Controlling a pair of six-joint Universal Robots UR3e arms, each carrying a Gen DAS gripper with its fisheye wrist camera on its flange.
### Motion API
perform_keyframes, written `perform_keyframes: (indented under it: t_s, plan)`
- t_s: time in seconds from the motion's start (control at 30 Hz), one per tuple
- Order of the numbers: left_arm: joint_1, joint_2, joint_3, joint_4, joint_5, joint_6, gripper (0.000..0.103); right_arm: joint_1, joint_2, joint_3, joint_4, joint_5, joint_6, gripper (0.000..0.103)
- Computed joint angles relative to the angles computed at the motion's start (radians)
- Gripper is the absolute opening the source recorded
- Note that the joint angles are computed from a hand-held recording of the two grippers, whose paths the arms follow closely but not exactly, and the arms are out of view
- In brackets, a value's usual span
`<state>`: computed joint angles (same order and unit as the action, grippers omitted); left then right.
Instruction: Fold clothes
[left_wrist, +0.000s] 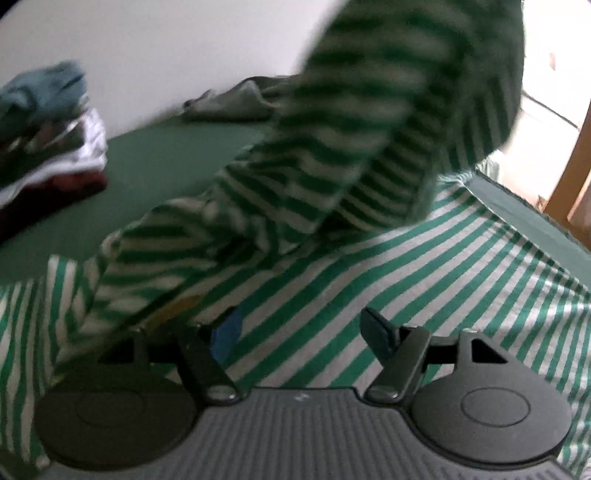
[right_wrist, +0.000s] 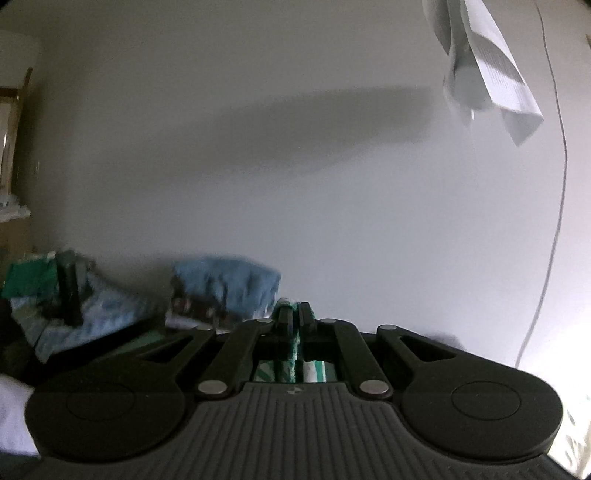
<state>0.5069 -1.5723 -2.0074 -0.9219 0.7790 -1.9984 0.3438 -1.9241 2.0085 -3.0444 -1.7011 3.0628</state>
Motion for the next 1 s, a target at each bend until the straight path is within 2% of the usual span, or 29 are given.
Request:
perform_keyframes:
  t_s: [0.07, 0.2, 0.3, 0.4, 0.5, 0.53, 0.63, 0.67, 0.77, 0.83, 0.93, 1.0]
  plan:
    - [0.026, 0.025, -0.012, -0.018, 0.001, -0.022, 0.075, -0.024, -0.034, 0.02, 0.053, 0.027, 0.013, 0.004]
    - [0.069, 0.064, -0.027, -0.058, -0.008, -0.069, 0.079, 0.062, -0.088, 0.155, 0.06, -0.024, 0.039, 0.004]
    - [0.08, 0.063, -0.017, -0.064, -0.014, -0.125, 0.079, 0.062, -0.118, 0.207, 0.11, 0.016, 0.1, 0.004]
    - [0.091, 0.045, 0.03, -0.12, -0.035, -0.183, 0.079, 0.041, -0.167, 0.285, 0.182, 0.084, 0.111, 0.007]
    - [0.08, 0.023, 0.085, -0.17, -0.059, -0.248, 0.08, -0.005, -0.209, 0.329, 0.316, 0.22, 0.077, 0.008]
    - [0.072, 0.022, 0.094, -0.172, -0.065, -0.265, 0.081, -0.018, -0.222, 0.324, 0.381, 0.261, 0.047, 0.012]
    - [0.001, -0.018, 0.105, -0.043, -0.041, -0.381, 0.086, -0.051, -0.239, 0.315, 0.523, 0.36, -0.042, 0.022]
    - [-0.025, -0.038, 0.111, 0.005, -0.03, -0.428, 0.087, -0.074, -0.269, 0.343, 0.51, 0.387, -0.056, 0.026]
    - [-0.107, -0.118, 0.139, 0.183, 0.019, -0.597, 0.088, -0.11, -0.308, 0.373, 0.446, 0.374, 0.007, 0.039]
    - [-0.158, -0.186, 0.182, 0.276, 0.068, -0.708, 0.088, -0.157, -0.329, 0.383, 0.441, 0.317, 0.059, 0.041]
    - [-0.211, -0.283, 0.287, 0.292, 0.125, -0.838, 0.081, -0.307, -0.377, 0.411, 0.505, 0.374, 0.105, 0.041]
    - [-0.234, -0.329, 0.34, 0.297, 0.156, -0.897, 0.066, -0.353, -0.367, 0.431, 0.503, 0.391, 0.15, 0.041]
